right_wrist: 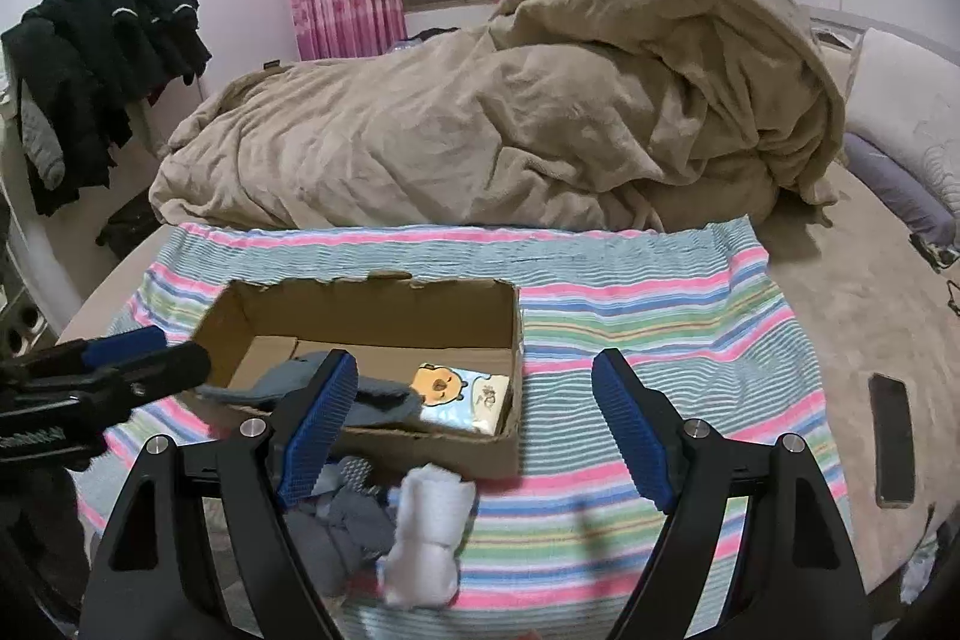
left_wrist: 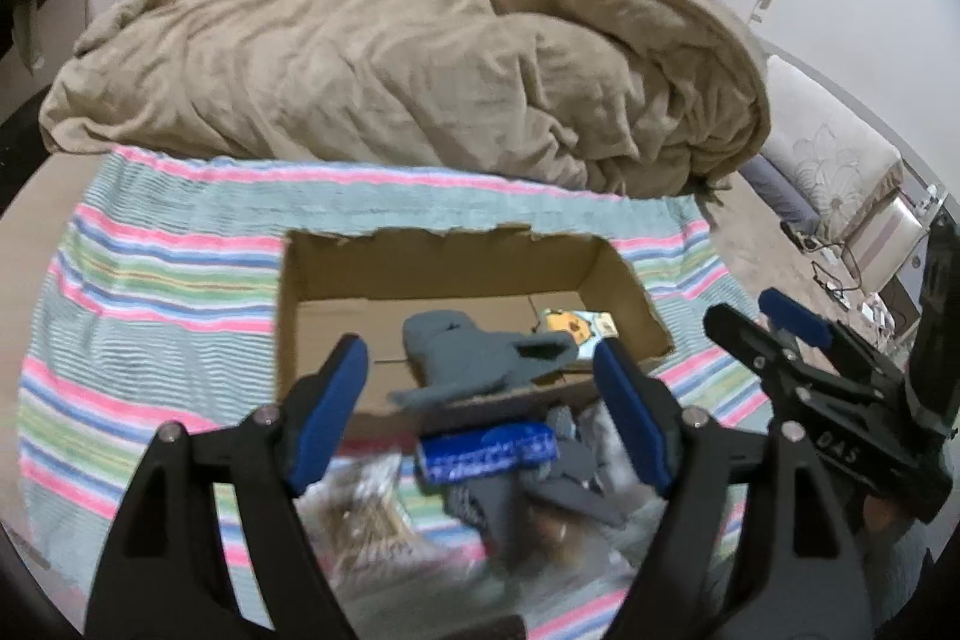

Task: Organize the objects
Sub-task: 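Grasp the cotton swab bag with the left tool while the right tool grasps the white towel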

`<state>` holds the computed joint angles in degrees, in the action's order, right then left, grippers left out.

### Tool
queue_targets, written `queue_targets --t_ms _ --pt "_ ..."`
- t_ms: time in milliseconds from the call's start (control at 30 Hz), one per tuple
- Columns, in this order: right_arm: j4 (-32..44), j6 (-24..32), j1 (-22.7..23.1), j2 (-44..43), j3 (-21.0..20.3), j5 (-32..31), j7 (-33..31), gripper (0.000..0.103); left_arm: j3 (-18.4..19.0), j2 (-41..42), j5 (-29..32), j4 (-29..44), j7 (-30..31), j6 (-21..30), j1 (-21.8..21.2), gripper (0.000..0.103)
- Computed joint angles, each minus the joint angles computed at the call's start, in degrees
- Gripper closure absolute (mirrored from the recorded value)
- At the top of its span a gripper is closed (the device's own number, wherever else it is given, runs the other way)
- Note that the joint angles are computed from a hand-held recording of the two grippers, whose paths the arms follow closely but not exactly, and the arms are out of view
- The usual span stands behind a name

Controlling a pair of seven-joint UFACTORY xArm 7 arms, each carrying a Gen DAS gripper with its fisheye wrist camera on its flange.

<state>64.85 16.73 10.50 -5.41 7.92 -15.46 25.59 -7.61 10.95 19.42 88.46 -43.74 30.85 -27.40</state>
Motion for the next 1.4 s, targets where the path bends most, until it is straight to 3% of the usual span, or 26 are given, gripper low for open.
queue_targets --t_ms 233,733,1100,1400 --pt "-3.72 1.27 0.31 -6.54 1.15 1.52 -0.66 0.020 -1.96 -10.27 3.76 -9.64 -4.37 -1.87 1.02 0.019" --pt "-13.26 2.37 1.73 -14.49 1.08 9.02 -5.72 0.020 -6.76 -17.78 -0.53 -24.09 -7.45 -0.46 4.92 0.018" --pt "-15.87 1.62 2.49 -11.10 -0.20 13.07 -9.82 0.020 -5.89 -12.65 -0.11 -23.38 -8.24 -0.63 4.87 0.018" --pt "-13.18 0.06 5.52 -3.39 -3.41 23.87 -18.24 0.020 -3.57 -7.16 2.38 -19.98 -11.00 -0.10 3.41 0.018"
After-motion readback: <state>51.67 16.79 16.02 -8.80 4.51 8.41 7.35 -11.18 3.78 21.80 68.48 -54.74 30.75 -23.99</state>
